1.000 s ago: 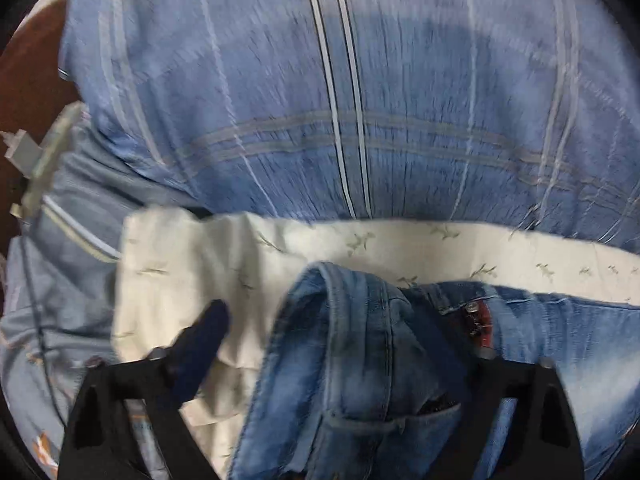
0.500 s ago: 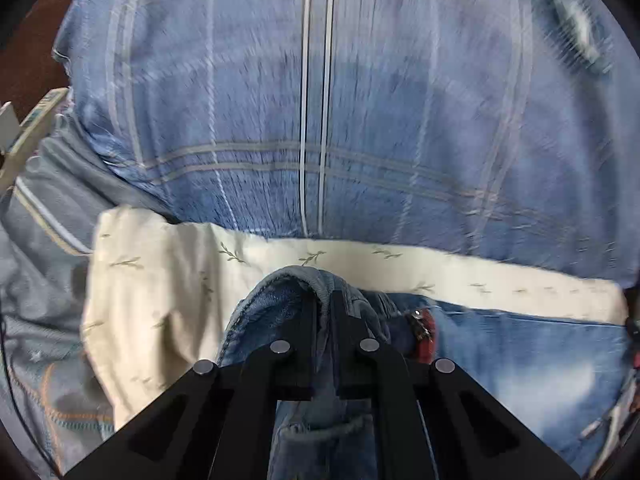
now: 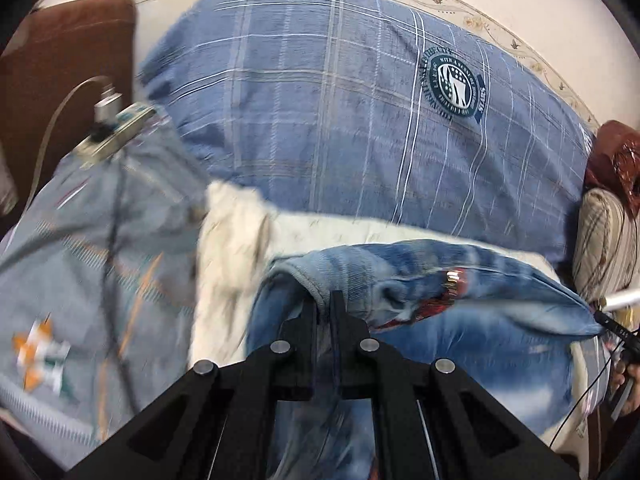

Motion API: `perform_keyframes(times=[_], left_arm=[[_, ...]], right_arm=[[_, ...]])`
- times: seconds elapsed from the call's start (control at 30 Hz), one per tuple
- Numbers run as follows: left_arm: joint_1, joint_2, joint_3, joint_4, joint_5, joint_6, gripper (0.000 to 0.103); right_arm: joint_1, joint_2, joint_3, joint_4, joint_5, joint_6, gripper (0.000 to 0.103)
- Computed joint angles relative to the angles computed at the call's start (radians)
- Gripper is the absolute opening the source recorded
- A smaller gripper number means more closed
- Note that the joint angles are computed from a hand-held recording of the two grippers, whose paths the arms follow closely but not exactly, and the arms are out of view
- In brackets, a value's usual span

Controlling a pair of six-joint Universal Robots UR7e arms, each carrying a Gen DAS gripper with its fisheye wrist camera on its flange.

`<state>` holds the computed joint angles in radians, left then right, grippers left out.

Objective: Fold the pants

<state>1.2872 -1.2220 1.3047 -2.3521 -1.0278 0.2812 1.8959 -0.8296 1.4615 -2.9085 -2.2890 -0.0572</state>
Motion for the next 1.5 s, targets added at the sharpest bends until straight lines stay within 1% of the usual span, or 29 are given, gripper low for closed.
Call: perform_keyframes(times=[0.07, 0.17, 0.27, 0.3, 0.33, 0.37, 0.43, 0.47, 0.5, 0.53, 0.57, 0.6, 0.67, 0.7, 0.77, 0.8, 0.9, 0.97, 1.03, 1.07, 1.13, 1.17, 1.2, 1.23, 1.27, 1.3, 1.33, 1.43, 1.5], left_arm=[[0.01, -0.076, 0.106, -0.015, 0.0, -0.009, 0.006], [0.046, -0.149, 0.219, -0.017, -0.013, -0.024, 0.006], [0.086, -0.184, 0.294, 0.03, 0.009, -0.079, 0.007], [0.094, -0.189, 0.308, 0.04, 0.01, -0.091, 0.007], [0.103, -0.196, 0.327, 0.052, 0.023, -0.105, 0.009], [0.104, -0.2, 0.343, 0.061, 0.055, -0.118, 0.009], [0.098, -0.218, 0.37, 0.069, 0.12, -0.142, 0.009], [0.092, -0.226, 0.375, 0.066, 0.14, -0.152, 0.009], [0.083, -0.243, 0.387, 0.046, 0.153, -0.159, 0.009], [0.072, -0.258, 0.399, 0.024, 0.163, -0.152, 0.009], [0.061, -0.27, 0.413, 0.002, 0.174, -0.14, 0.01], [0.042, -0.287, 0.435, -0.033, 0.194, -0.119, 0.012], [-0.003, -0.31, 0.473, -0.098, 0.22, -0.072, 0.026], [-0.032, -0.32, 0.497, -0.128, 0.215, -0.046, 0.03], [-0.065, -0.332, 0.526, -0.144, 0.181, -0.027, 0.041], [-0.088, -0.333, 0.541, -0.137, 0.147, -0.026, 0.043], [-0.128, -0.325, 0.573, -0.114, 0.083, -0.032, 0.046], [-0.158, -0.306, 0.6, -0.098, 0.059, -0.041, 0.047], [-0.172, -0.273, 0.605, -0.086, 0.042, -0.053, 0.047], [-0.18, -0.263, 0.61, -0.082, 0.036, -0.06, 0.047], [-0.191, -0.236, 0.616, -0.071, 0.039, -0.08, 0.047], [-0.193, -0.222, 0.613, -0.06, 0.04, -0.092, 0.047], [-0.19, -0.213, 0.613, -0.063, 0.041, -0.092, 0.047], [-0.19, -0.2, 0.61, -0.064, 0.053, -0.1, 0.047], [-0.19, -0.199, 0.62, -0.071, 0.063, -0.105, 0.047], [-0.188, -0.19, 0.617, -0.071, 0.076, -0.119, 0.047], [-0.184, -0.186, 0.614, -0.071, 0.08, -0.129, 0.047], [-0.17, -0.172, 0.614, -0.096, 0.088, -0.141, 0.048], [-0.168, -0.164, 0.629, -0.116, 0.113, -0.129, 0.055]], right_arm=[[0.015, -0.048, 0.095, -0.021, 0.001, 0.027, 0.022], [0.029, -0.105, 0.219, -0.013, 0.004, 0.08, 0.022], [0.025, -0.152, 0.324, 0.034, 0.009, 0.139, 0.023], [0.019, -0.167, 0.349, 0.062, 0.023, 0.163, 0.026], [0.011, -0.185, 0.378, 0.097, 0.04, 0.195, 0.026], [0.005, -0.202, 0.405, 0.116, 0.05, 0.219, 0.027], [0.003, -0.231, 0.461, 0.09, 0.049, 0.228, 0.033], [0.005, -0.243, 0.478, 0.075, 0.046, 0.227, 0.04], [0.013, -0.258, 0.497, 0.048, 0.026, 0.225, 0.058], [0.021, -0.268, 0.512, 0.012, 0.007, 0.22, 0.065], [0.026, -0.281, 0.529, -0.032, 0.005, 0.208, 0.069], [0.029, -0.298, 0.545, -0.067, 0.018, 0.201, 0.069], [0.029, -0.315, 0.55, -0.095, 0.021, 0.201, 0.069], [0.028, -0.316, 0.544, -0.101, 0.018, 0.202, 0.069], [0.023, -0.298, 0.507, -0.101, 0.022, 0.198, 0.069], [0.02, -0.283, 0.488, -0.102, 0.022, 0.192, 0.069], [-0.003, -0.211, 0.395, -0.073, 0.024, 0.177, 0.069], [-0.024, -0.169, 0.344, -0.053, 0.02, 0.174, 0.069], [-0.053, -0.131, 0.282, -0.001, 0.028, 0.185, 0.069], [-0.066, -0.122, 0.265, 0.023, 0.04, 0.189, 0.067], [-0.086, -0.096, 0.214, 0.088, 0.071, 0.19, 0.033], [-0.083, -0.083, 0.192, 0.119, 0.059, 0.194, 0.016], [-0.079, -0.072, 0.174, 0.132, 0.045, 0.187, 0.009], [-0.071, -0.064, 0.163, 0.129, 0.035, 0.169, 0.005], [-0.06, -0.056, 0.153, 0.105, 0.013, 0.14, 0.004], [-0.047, -0.049, 0.146, 0.063, -0.012, 0.102, 0.003], [-0.042, -0.047, 0.143, 0.029, -0.019, 0.079, 0.003], [-0.035, -0.037, 0.128, -0.025, -0.052, 0.047, 0.003], [-0.046, -0.025, 0.121, -0.04, -0.08, 0.05, 0.003]])
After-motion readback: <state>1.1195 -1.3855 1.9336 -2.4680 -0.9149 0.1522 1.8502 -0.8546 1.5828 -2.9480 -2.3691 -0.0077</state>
